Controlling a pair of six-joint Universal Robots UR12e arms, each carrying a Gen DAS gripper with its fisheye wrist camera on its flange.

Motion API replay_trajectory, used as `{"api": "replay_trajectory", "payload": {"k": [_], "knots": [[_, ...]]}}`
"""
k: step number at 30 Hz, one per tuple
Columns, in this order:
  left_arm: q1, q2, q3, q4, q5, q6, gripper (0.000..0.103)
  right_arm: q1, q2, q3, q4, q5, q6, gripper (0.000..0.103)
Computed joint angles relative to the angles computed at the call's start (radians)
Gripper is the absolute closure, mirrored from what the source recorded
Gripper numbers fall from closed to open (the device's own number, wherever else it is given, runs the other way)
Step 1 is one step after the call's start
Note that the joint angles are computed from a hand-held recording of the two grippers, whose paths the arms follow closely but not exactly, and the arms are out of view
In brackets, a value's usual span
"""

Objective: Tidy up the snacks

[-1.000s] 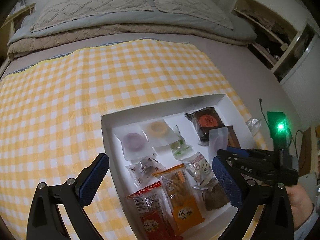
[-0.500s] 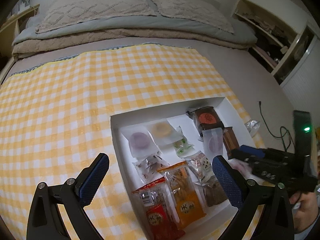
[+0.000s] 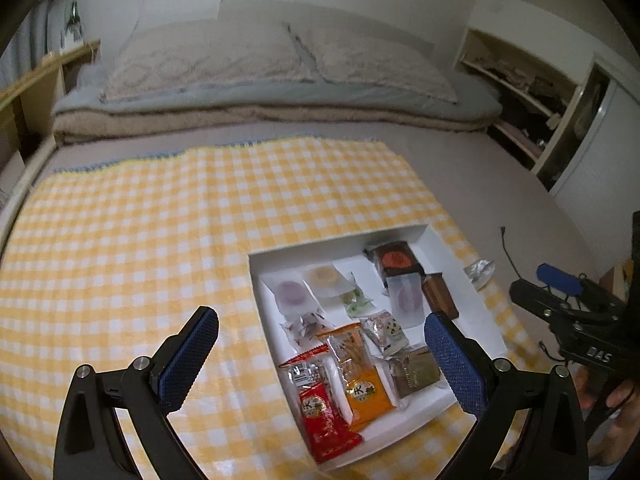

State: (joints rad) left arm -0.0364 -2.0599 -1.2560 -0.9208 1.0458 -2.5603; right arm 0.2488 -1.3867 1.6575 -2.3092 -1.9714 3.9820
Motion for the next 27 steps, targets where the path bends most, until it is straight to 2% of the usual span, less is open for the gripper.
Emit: {"api": "replay_trajectory", "payload": {"k": [3,5,12,16,27], "knots": [[0.016,0.041,-0.054,0.062,-0.014,0.015,0.0,0.026,-0.002,-0.017,-0.009,-0.052,-0.019,0.008],[0.027,0.072,-0.09,0.094,-0.023,0.03,0.0,0.043,-0.006,-0.024,-0.012,-0.089,-0.029,0.0],[0.08,0.176,-0.218,0.21,-0.086,0.067,0.0,0.116,-0.02,-0.034,-0.03,-0.207,-0.018,0.0],[0.118,0.231,-0.302,0.274,-0.117,0.06,0.0,0.158,-0.026,-0.036,-0.028,-0.288,-0.005,0.0],[0.203,0.323,-0.462,0.378,-0.162,0.04,0.0,0.228,-0.034,-0.008,-0.009,-0.38,0.066,0.0]]}}
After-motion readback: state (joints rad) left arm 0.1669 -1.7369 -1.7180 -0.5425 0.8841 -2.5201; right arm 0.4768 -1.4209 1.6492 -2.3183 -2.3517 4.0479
